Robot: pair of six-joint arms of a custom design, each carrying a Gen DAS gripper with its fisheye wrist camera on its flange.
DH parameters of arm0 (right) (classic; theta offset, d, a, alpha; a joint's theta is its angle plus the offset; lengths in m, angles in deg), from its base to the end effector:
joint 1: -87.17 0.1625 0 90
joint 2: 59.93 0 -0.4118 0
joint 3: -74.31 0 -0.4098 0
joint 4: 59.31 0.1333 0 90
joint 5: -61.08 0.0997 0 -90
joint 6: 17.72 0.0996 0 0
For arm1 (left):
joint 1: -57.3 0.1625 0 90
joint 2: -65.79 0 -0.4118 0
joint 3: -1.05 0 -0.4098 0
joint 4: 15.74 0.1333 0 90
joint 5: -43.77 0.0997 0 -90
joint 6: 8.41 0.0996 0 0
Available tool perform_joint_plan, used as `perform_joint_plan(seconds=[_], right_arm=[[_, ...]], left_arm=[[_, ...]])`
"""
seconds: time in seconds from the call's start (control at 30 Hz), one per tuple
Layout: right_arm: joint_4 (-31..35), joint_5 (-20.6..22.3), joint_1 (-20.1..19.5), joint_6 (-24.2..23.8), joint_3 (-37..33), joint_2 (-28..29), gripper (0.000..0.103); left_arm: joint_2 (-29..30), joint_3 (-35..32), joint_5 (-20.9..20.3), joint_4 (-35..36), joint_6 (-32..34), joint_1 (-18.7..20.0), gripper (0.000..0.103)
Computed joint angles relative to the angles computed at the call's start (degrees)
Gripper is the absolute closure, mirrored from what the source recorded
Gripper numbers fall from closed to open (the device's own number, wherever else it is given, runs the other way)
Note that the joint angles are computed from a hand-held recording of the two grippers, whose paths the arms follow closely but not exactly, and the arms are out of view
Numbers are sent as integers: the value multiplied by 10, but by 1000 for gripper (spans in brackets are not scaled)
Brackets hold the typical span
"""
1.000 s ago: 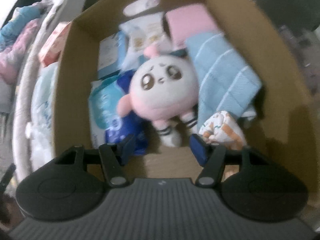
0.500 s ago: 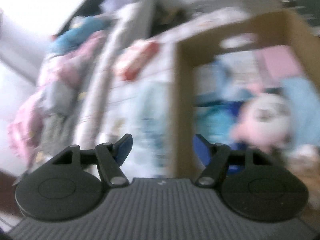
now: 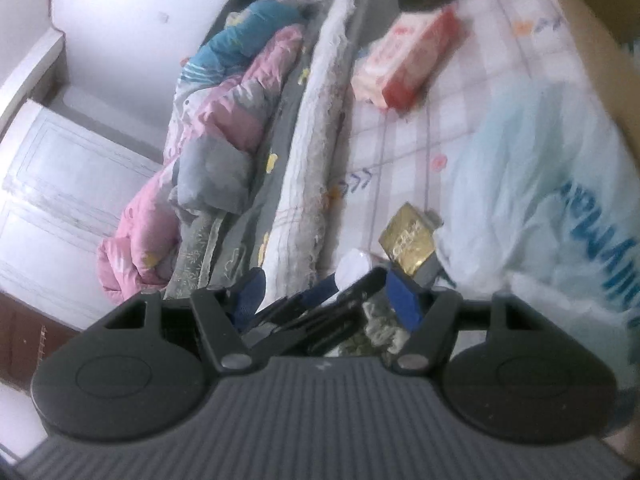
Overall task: Organize soft objects
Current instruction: 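Grasp the white tub with the left gripper and lift it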
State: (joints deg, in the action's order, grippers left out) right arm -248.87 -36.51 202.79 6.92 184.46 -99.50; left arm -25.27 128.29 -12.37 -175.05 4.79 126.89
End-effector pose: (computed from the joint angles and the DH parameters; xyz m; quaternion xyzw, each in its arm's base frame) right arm 0.3629 -0.4789 0.0003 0.0083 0.9662 -0.2532 0.0480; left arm 0.0194 -0.4893 0.3175 0.1856 0.9018 -0.2898 0.2614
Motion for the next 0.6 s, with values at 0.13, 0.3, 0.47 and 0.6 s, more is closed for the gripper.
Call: perform_joint_plan(seconds=[0.13, 0.3, 0.47, 0.6], right_arm=[[-1, 0, -5, 9, -6, 18, 36], [-23, 2, -8, 10, -4, 28, 36], [-46, 13, -11, 17, 8, 29, 36], [-60, 21, -13, 25, 19, 27, 36]], left_arm=[[-4, -4, -9, -4, -11, 7, 50], [-14, -19, -40, 6, -46, 21, 50], [-34, -32, -98, 20, -93, 35, 50], [-56, -37, -148, 39, -123, 42, 50]])
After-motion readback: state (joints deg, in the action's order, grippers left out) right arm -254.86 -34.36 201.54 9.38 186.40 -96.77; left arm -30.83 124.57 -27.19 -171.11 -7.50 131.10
